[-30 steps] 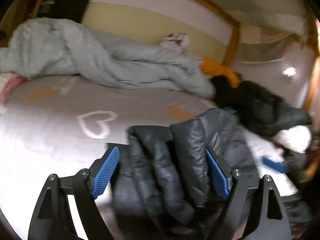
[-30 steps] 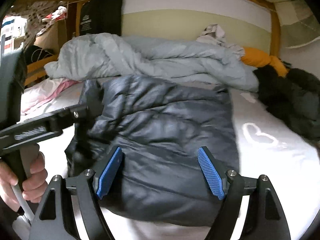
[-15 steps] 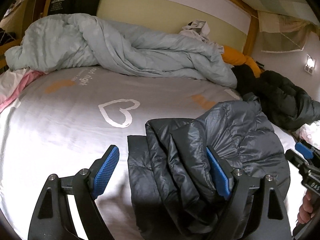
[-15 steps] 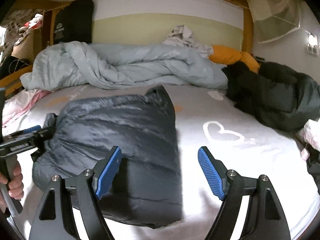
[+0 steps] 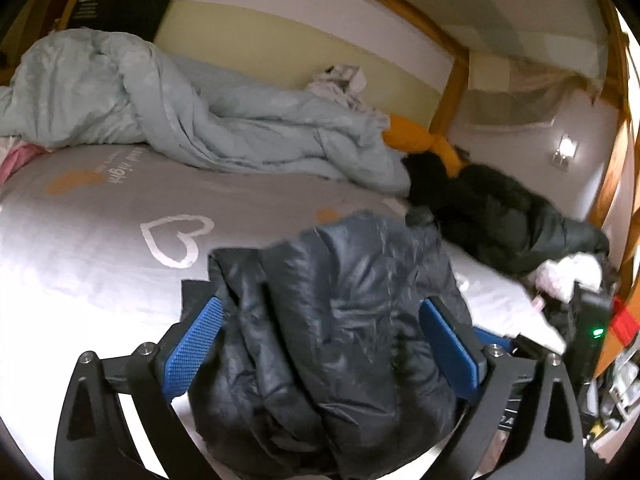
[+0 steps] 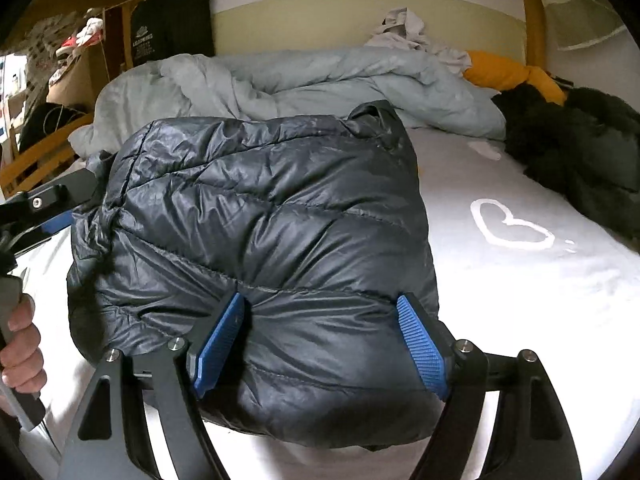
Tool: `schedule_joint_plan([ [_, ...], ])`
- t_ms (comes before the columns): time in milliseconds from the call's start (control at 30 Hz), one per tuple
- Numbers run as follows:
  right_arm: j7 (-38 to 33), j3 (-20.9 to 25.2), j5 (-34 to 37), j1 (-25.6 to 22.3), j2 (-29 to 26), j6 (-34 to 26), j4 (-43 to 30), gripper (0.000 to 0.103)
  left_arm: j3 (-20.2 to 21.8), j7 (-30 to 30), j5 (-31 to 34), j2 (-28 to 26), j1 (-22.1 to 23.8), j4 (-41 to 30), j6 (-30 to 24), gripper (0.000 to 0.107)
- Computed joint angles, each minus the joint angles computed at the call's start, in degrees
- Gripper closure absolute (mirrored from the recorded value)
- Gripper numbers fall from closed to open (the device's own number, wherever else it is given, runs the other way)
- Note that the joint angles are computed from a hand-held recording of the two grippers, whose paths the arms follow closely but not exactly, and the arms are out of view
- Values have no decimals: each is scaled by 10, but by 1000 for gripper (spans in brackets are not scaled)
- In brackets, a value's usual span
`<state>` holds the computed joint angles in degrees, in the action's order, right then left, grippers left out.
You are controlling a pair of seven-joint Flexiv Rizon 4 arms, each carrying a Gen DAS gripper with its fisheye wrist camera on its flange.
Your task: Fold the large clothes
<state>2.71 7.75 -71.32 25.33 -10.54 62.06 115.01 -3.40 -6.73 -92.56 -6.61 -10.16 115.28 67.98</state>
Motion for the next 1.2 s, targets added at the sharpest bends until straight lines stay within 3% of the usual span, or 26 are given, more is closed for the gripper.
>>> schedule_joint_plan([
  [100,-22,4,-8,8,1,-19,-3,22,-6,-50,63,-24,-10,-3,71,8],
  [233,-43,9,-22,17,1,-31,-9,22,-1,-186,164,-52,16,-2,67,4],
  [300,-32,7,-38,15,5,-23,-8,22,-8,-213,176,-58,27,-2,73,4],
  [400,-6,5,-57,9,17,-29,-3,22,-22,-212,179,-65,28,2,128,4],
  [500,33,3,-75,-9,33,-28,7,22,-22,-252,211,-69,42,4,111,4],
  [600,55,0,-62,-36,39,18,16,22,-23,-278,235,-71,57,6,84,4],
  [733,68,-12,-50,-69,26,111,16,22,-26,-290,235,-70,73,11,45,4],
  [933,-49,-19,89,-74,-22,207,6,16,-20,-306,199,-81,102,-1,-83,4],
  [1100,-27,-70,104,-50,-39,279,22,14,-17,-290,193,-81,87,2,-54,4],
  [1167,-26,-86,113,-35,-43,282,26,14,-20,-271,188,-75,68,9,12,4],
  [1200,-11,-106,91,-20,-40,278,27,14,-29,-230,162,-70,51,14,74,4],
])
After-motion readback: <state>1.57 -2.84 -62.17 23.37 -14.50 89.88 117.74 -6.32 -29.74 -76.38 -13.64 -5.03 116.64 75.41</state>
